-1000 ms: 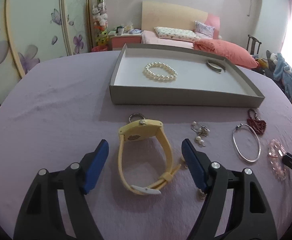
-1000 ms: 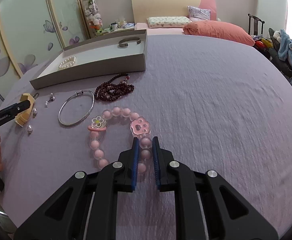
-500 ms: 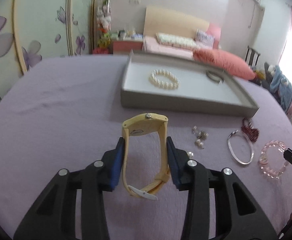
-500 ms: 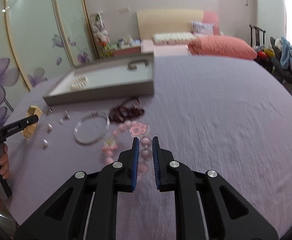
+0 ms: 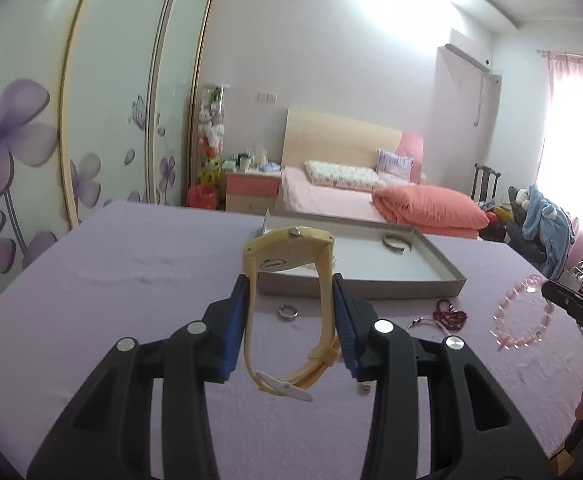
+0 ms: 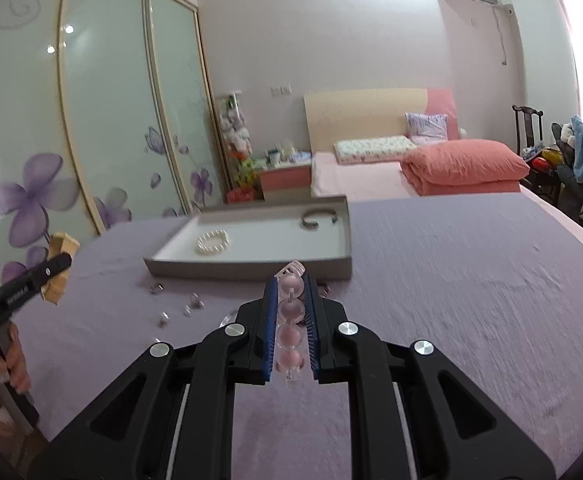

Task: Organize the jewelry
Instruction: 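Lift the watch and pink bracelet and carry both over the gray tray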

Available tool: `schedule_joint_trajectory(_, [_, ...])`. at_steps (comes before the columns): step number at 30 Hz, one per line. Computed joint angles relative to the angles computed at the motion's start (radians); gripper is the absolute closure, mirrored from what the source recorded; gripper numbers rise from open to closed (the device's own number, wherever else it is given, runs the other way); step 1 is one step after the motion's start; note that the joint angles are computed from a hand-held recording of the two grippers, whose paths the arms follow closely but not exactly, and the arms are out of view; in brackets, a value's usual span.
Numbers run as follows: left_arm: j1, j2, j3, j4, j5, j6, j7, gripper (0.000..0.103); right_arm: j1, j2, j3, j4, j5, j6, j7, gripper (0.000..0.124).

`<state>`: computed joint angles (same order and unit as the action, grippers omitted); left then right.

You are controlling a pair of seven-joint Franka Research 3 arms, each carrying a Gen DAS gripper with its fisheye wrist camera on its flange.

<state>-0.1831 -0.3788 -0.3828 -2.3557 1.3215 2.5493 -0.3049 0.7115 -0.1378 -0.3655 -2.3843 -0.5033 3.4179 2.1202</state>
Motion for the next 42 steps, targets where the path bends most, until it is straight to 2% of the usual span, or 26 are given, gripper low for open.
schedule_joint_trajectory(3, [-0.002, -0.014, -0.013, -0.003, 0.023, -0.013, -0.022, 0.063, -0.100, 0.002, 0.117, -0.013, 0.086, 0.050, -0.068, 0.110])
schedule_joint_trajectory(7, [-0.005, -0.028, -0.019, -0.003, 0.050, -0.024, -0.044, 0.063, -0.200, 0.003, 0.228, -0.023, 0.160, 0.104, -0.122, 0.110])
schedule_joint_trajectory(13, [-0.008, -0.028, -0.020, 0.004, 0.083, -0.027, -0.063, 0.063, -0.285, 0.019, 0.324, -0.016, 0.222, 0.139, -0.178, 0.110])
schedule_joint_trajectory(27, [-0.017, -0.023, -0.021, 0.019, 0.141, -0.046, -0.086, 0.063, -0.335, 0.035, 0.400, -0.012, 0.332, 0.220, -0.271, 0.110])
schedule_joint_trajectory(34, [-0.017, 0.007, -0.013, 0.061, 0.198, -0.061, -0.098, 0.063, -0.348, 0.078, 0.439, 0.040, 0.436, 0.262, -0.366, 0.110])
schedule_joint_trajectory(42, [-0.017, 0.083, 0.012, 0.136, 0.264, -0.074, -0.110, 0.063, -0.349, 0.155, 0.472, 0.134, 0.555, 0.264, -0.490, 0.110])
